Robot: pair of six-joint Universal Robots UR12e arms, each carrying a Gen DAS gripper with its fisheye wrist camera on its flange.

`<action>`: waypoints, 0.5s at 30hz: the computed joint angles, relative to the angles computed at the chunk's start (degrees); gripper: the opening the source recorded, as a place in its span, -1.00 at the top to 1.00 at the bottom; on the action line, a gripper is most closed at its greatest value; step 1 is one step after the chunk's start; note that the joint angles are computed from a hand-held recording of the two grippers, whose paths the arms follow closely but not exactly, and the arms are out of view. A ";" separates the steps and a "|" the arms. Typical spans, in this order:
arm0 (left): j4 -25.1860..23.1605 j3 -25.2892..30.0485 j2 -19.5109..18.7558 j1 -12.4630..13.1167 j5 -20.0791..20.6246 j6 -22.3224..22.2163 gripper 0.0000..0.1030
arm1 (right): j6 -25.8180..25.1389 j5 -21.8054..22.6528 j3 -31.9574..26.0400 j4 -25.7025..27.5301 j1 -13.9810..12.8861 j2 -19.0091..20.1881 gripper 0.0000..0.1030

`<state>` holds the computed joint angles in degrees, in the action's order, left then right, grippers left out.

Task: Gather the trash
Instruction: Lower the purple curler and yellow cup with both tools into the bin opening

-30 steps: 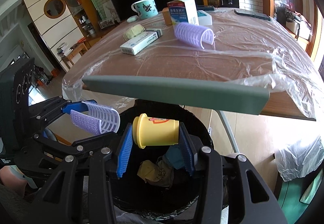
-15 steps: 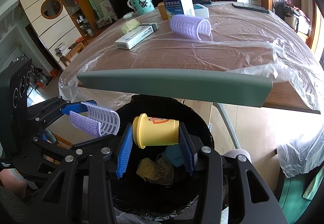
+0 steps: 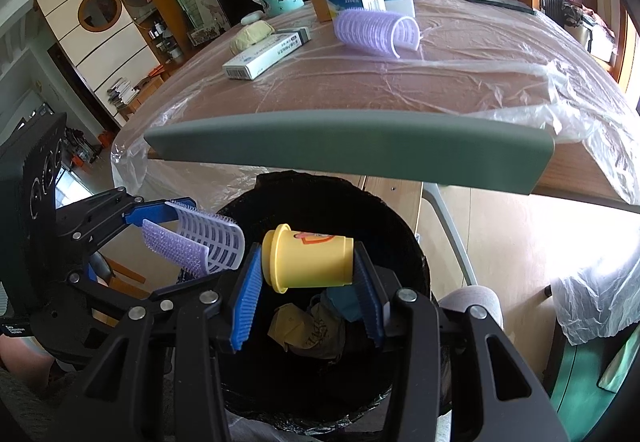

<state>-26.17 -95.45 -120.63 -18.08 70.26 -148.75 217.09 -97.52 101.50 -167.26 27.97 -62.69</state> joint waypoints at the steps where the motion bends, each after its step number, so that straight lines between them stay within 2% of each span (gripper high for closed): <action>1: -0.09 0.03 -0.04 0.00 0.09 0.07 -0.56 | 0.00 0.04 -0.01 0.12 0.00 0.05 0.15; 15: -1.36 0.39 -0.85 -0.29 2.13 0.48 -0.56 | 0.65 1.41 -0.45 2.34 -0.36 1.01 0.15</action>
<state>-27.52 -95.06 -121.48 -18.37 72.40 -148.27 217.74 -96.11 101.05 -164.92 27.62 -61.68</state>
